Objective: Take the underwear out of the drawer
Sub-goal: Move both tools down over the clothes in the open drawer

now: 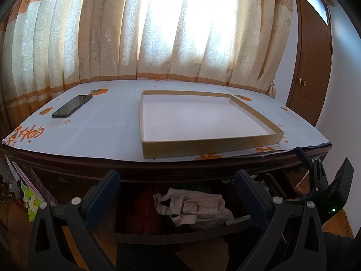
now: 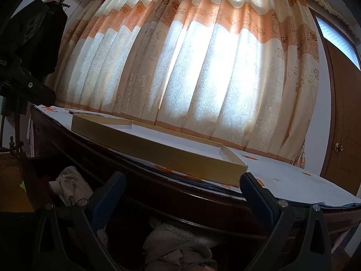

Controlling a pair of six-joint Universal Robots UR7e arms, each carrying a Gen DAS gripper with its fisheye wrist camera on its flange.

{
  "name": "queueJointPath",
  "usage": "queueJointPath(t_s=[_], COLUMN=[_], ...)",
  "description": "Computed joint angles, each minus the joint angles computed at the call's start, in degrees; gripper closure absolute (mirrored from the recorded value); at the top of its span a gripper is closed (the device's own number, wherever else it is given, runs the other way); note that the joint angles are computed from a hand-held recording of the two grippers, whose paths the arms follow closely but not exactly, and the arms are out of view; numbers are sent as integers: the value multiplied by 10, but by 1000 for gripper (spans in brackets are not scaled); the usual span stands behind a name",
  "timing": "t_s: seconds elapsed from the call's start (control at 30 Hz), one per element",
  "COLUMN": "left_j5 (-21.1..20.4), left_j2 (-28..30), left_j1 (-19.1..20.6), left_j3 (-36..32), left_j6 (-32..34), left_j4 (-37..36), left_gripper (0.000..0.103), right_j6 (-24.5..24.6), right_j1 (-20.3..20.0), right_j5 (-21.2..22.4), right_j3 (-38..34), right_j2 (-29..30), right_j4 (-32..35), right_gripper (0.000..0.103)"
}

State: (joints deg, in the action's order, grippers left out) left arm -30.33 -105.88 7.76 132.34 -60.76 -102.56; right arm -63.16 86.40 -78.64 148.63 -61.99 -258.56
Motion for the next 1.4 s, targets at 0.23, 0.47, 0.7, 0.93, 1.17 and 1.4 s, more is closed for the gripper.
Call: queueJointPath(t_s=[0.23, 0.47, 0.7, 0.93, 1.17, 1.4], left_j5=[1, 0, 1, 0, -2, -2], left_j2=[0, -1, -5, -5, -9, -11], left_j1=[0, -3, -3, -3, -4, -2], left_j3=[0, -3, -4, -5, -7, -9], left_j6=[0, -10, -12, -12, -14, -14], left_j4=[-1, 13, 18, 19, 27, 28], left_gripper=[0, 0, 0, 0, 0, 0], right_j6=[-6, -12, -19, 0, 15, 33], right_j1=[6, 16, 39, 50, 58, 65], right_j5=[-15, -45, -96, -124, -150, -169], right_j3=[12, 22, 27, 36, 40, 45], right_j2=[-17, -36, -52, -78, -100, -119], right_j4=[21, 54, 91, 131, 169, 202], right_gripper=[1, 1, 1, 1, 1, 1])
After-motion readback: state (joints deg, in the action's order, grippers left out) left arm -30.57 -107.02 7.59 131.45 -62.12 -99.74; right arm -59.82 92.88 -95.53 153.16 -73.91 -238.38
